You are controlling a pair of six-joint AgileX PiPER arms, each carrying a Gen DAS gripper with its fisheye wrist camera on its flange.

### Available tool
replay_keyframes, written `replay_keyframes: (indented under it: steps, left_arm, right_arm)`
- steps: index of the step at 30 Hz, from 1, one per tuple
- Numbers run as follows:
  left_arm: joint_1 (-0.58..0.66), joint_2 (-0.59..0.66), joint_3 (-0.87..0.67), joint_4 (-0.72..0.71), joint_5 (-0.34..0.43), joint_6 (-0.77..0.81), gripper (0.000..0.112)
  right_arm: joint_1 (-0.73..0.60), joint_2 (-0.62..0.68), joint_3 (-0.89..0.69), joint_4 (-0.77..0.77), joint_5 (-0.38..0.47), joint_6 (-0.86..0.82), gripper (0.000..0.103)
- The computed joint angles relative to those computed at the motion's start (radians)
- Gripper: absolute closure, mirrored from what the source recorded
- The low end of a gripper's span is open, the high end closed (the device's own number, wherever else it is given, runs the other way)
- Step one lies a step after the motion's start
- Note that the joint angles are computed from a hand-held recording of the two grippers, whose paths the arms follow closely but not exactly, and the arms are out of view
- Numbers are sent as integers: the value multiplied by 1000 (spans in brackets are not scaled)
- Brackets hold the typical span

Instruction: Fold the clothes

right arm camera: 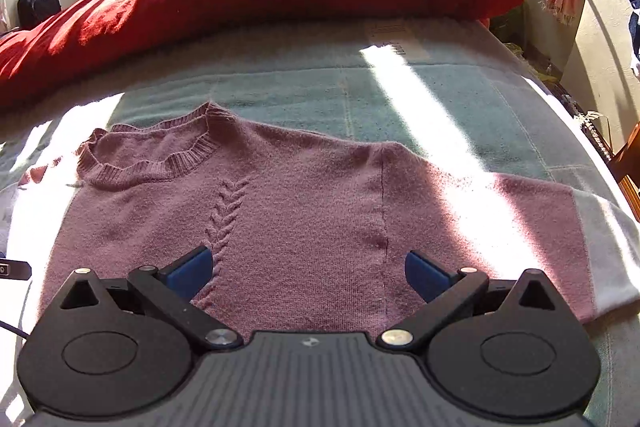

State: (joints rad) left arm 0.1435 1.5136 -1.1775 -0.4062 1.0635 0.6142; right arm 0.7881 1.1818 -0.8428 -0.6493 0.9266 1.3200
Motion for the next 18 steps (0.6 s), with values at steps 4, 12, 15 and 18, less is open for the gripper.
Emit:
replay_keyframes:
  steps: [4, 12, 15, 18]
  left_arm:
    - [21, 7, 22, -30, -24, -5, 10]
    - [85, -2, 88, -169, -86, 72, 10]
    - [88, -7, 97, -178, -93, 112, 10]
    - [101, -7, 80, -189, -72, 134, 10]
  right_arm:
    - [-166, 90, -52, 104, -282, -242, 0]
    - [-315, 381, -193, 334, -535, -547, 0]
    - [-331, 453, -243, 319, -539, -554, 0]
    - [-339, 461, -289, 337, -507, -564, 0]
